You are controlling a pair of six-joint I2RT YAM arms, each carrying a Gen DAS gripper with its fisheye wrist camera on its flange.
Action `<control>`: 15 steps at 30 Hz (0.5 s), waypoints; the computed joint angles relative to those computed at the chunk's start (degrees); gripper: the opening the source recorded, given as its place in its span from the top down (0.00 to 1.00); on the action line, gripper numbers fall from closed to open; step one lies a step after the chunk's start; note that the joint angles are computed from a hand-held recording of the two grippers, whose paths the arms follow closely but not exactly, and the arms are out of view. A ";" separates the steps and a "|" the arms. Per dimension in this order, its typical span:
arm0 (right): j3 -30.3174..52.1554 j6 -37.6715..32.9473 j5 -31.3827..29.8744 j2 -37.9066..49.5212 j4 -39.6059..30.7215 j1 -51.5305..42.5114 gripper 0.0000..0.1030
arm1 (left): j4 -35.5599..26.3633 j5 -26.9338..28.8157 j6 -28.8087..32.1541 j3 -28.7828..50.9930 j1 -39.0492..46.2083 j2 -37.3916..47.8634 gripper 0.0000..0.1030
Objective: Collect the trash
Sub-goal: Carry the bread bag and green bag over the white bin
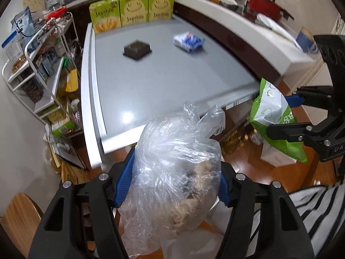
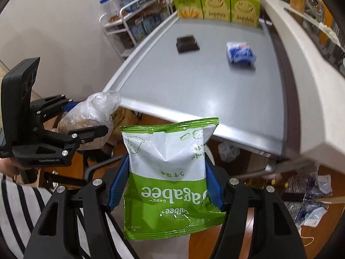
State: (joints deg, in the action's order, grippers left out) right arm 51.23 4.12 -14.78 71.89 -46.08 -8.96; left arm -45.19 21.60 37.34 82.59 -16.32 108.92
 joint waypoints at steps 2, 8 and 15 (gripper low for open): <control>-1.44 0.45 0.16 0.13 0.42 1.25 0.39 | 0.52 -0.99 1.21 -1.89 0.04 -0.20 0.37; -5.45 1.90 1.18 3.62 4.53 3.80 0.39 | 1.30 -4.30 3.91 -5.75 -0.45 2.00 0.37; -8.32 6.87 0.17 14.10 13.96 3.13 0.39 | 3.05 -6.43 2.44 -6.65 -1.58 7.03 0.37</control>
